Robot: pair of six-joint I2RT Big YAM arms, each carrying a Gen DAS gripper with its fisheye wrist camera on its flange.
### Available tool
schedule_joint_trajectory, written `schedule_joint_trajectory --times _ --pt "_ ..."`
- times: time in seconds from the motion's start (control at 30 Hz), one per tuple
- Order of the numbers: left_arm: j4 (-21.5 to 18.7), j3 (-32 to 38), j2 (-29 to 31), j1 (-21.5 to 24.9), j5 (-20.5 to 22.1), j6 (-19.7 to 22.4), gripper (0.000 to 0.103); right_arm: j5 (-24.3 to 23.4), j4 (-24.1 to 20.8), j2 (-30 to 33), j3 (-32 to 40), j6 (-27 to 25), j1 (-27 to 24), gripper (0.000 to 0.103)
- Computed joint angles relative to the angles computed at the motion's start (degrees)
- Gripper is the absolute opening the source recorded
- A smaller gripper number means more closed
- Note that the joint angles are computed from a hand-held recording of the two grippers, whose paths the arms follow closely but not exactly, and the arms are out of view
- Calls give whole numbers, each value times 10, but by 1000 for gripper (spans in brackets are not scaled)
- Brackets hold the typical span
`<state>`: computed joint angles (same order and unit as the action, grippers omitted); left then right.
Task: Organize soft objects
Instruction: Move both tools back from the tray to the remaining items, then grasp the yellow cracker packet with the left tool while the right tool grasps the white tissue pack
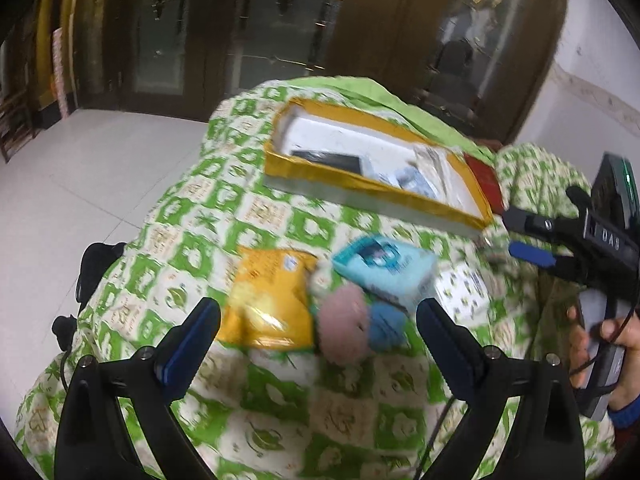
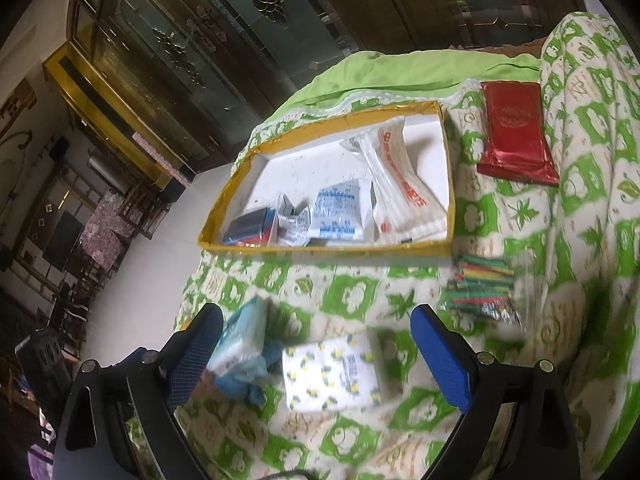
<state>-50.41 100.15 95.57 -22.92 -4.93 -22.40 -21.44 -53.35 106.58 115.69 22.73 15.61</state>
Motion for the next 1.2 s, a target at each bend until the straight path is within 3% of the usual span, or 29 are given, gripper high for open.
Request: schedule_joint_trajectory --times 0.3,0.5,0.63,0.73,0.83,1.2 --pt "-14 -10 -5 -23 0 34 98 -11 1 -24 -37 0 0 97" --pt "-14 -20 -15 -11 7 8 98 -9 -7 -25 -40 -2 0 97" --pt "-36 -9 -10 2 -18 -8 98 -7 -11 -24 -38 -4 0 97" --pt "-44 -2 -4 18 -15 -32 98 -2 -17 -22 -36 -11 3 97" --pt "-52 16 9 28 -14 -38 98 2 -33 -16 -26 -24 7 97" --pt "-121 119 97 32 4 15 90 54 -120 29 29 -82 27 92"
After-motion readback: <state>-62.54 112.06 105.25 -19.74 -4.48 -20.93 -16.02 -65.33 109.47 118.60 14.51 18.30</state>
